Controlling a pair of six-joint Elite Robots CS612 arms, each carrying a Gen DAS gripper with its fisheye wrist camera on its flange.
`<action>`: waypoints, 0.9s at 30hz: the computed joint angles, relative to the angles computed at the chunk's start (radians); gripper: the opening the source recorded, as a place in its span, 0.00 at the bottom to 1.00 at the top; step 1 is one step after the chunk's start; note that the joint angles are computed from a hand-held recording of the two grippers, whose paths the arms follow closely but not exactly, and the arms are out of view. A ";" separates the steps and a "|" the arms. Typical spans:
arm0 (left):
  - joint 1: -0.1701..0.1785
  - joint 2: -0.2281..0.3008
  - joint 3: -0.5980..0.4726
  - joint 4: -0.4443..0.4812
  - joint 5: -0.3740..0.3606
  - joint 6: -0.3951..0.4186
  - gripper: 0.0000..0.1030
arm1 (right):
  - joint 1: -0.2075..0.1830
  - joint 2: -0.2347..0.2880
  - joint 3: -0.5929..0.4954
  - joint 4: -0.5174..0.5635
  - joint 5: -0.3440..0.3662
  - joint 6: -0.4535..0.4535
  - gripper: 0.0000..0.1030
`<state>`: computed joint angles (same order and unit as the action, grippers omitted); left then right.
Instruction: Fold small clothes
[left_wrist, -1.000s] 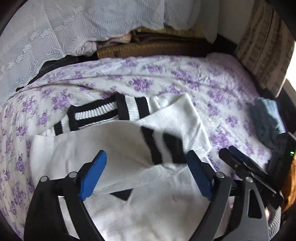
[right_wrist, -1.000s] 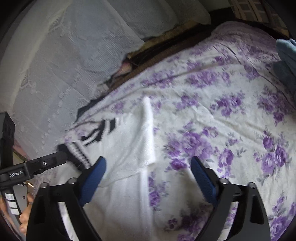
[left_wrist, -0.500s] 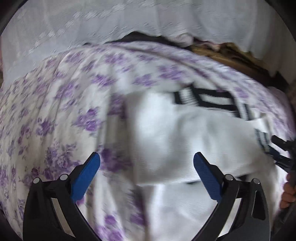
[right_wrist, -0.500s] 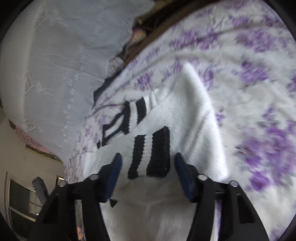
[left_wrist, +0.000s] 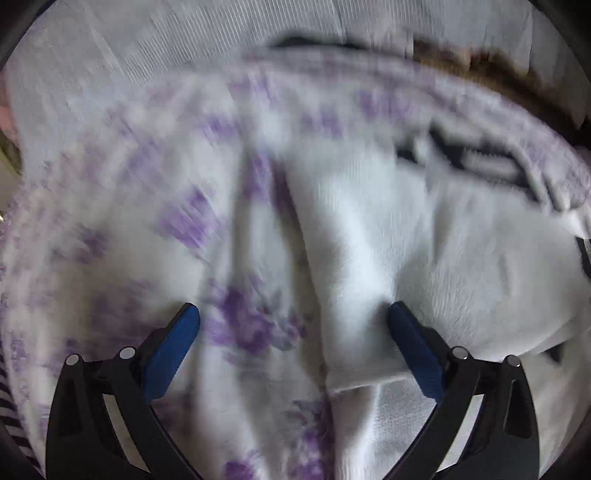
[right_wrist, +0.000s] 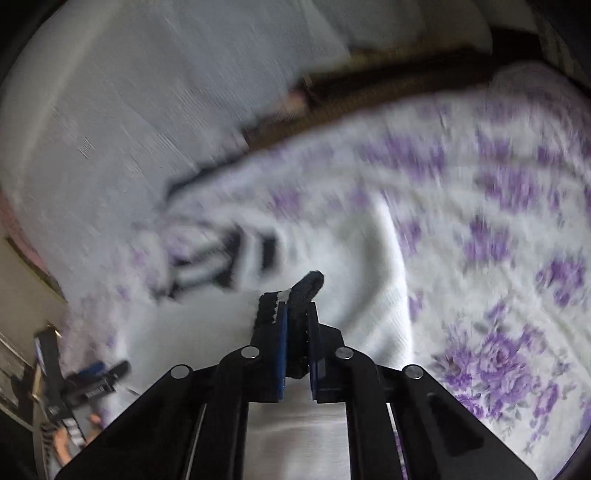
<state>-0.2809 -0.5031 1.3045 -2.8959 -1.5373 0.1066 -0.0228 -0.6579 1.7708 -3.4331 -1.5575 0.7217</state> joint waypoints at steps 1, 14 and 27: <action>0.009 -0.003 -0.001 0.002 -0.031 -0.026 0.96 | -0.004 0.009 0.007 -0.048 0.011 0.016 0.12; -0.042 0.029 -0.121 0.133 0.043 -0.011 0.96 | 0.031 0.024 -0.114 0.150 -0.019 -0.123 0.12; -0.012 -0.019 0.043 -0.094 0.008 0.057 0.96 | 0.092 -0.011 -0.045 0.114 -0.151 -0.284 0.43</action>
